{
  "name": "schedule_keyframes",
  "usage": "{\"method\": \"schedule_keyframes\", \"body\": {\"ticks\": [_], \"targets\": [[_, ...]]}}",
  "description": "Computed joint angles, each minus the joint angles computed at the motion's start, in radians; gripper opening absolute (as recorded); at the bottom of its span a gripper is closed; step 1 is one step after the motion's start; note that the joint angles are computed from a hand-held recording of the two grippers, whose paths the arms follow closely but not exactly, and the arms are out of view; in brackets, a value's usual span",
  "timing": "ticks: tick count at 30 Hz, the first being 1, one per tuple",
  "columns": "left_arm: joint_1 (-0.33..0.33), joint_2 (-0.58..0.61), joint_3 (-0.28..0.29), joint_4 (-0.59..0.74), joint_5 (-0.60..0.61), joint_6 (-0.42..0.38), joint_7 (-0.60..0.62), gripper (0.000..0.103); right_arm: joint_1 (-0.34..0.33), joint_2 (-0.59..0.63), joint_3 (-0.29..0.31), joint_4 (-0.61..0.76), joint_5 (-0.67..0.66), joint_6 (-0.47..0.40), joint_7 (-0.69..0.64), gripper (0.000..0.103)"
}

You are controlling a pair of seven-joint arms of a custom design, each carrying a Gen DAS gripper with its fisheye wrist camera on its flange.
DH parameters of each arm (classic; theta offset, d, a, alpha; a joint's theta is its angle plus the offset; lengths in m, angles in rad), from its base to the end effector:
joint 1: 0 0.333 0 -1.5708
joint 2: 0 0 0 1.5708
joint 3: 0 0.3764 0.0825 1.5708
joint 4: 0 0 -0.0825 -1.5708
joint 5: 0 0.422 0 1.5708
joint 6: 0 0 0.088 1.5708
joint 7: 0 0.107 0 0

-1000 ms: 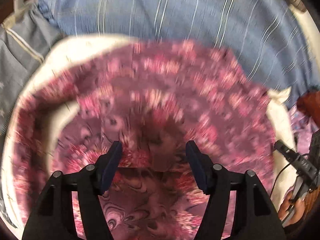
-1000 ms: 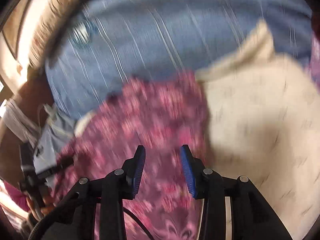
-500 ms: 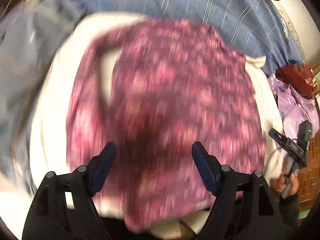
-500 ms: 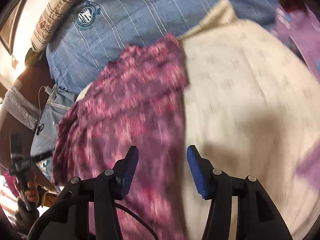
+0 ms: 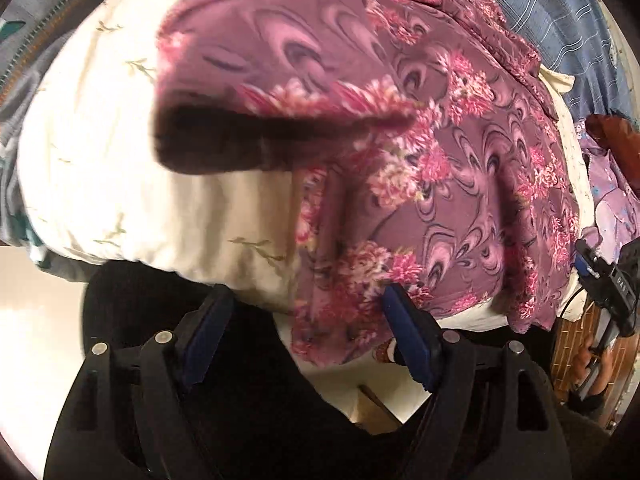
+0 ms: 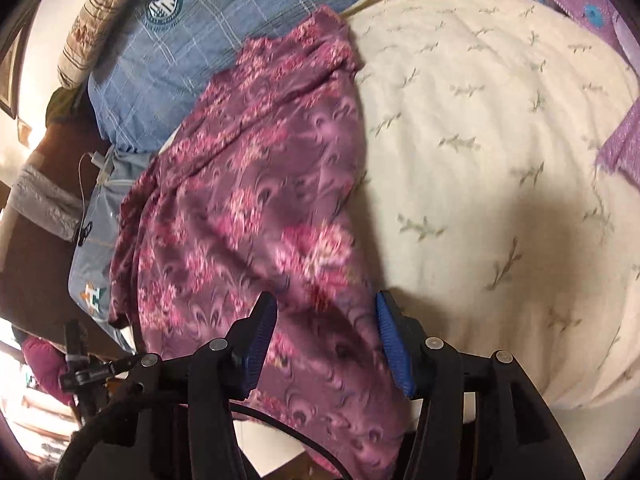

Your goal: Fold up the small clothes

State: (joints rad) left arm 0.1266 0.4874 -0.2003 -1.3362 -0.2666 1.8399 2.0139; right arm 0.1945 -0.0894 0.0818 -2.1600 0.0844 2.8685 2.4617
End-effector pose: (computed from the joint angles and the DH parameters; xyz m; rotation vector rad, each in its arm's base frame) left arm 0.7662 -0.0439 0.5060 1.5894 -2.4622 0.4497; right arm 0.5747 0.1597 0.5734 -1.0075 2.1202 -0.1412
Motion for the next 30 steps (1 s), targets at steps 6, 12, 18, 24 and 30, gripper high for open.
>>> {"method": "schedule_keyframes", "body": {"ticks": [6, 12, 18, 24, 30], "targets": [[0.004, -0.034, 0.005, -0.059, -0.023, 0.067, -0.031, 0.052, 0.004, 0.025, 0.015, 0.026, -0.095, -0.031, 0.032, 0.038], [0.003, -0.091, 0.017, -0.127, 0.004, 0.131, -0.016, 0.004, -0.007, 0.003, 0.012, 0.015, -0.241, -0.041, 0.146, 0.009], [-0.043, -0.090, 0.044, -0.117, 0.138, 0.180, -0.086, 0.005, -0.074, -0.095, 0.044, -0.044, -0.369, -0.178, 0.330, 0.005], [0.027, -0.054, 0.014, 0.008, 0.024, -0.006, -0.026, 0.005, -0.108, -0.134, 0.075, -0.046, -0.396, -0.130, 0.381, 0.010], [0.095, -0.035, 0.016, 0.105, -0.123, 0.016, 0.007, 0.061, -0.047, 0.011, 0.058, 0.169, -0.371, -0.140, 0.176, 0.047]]}}
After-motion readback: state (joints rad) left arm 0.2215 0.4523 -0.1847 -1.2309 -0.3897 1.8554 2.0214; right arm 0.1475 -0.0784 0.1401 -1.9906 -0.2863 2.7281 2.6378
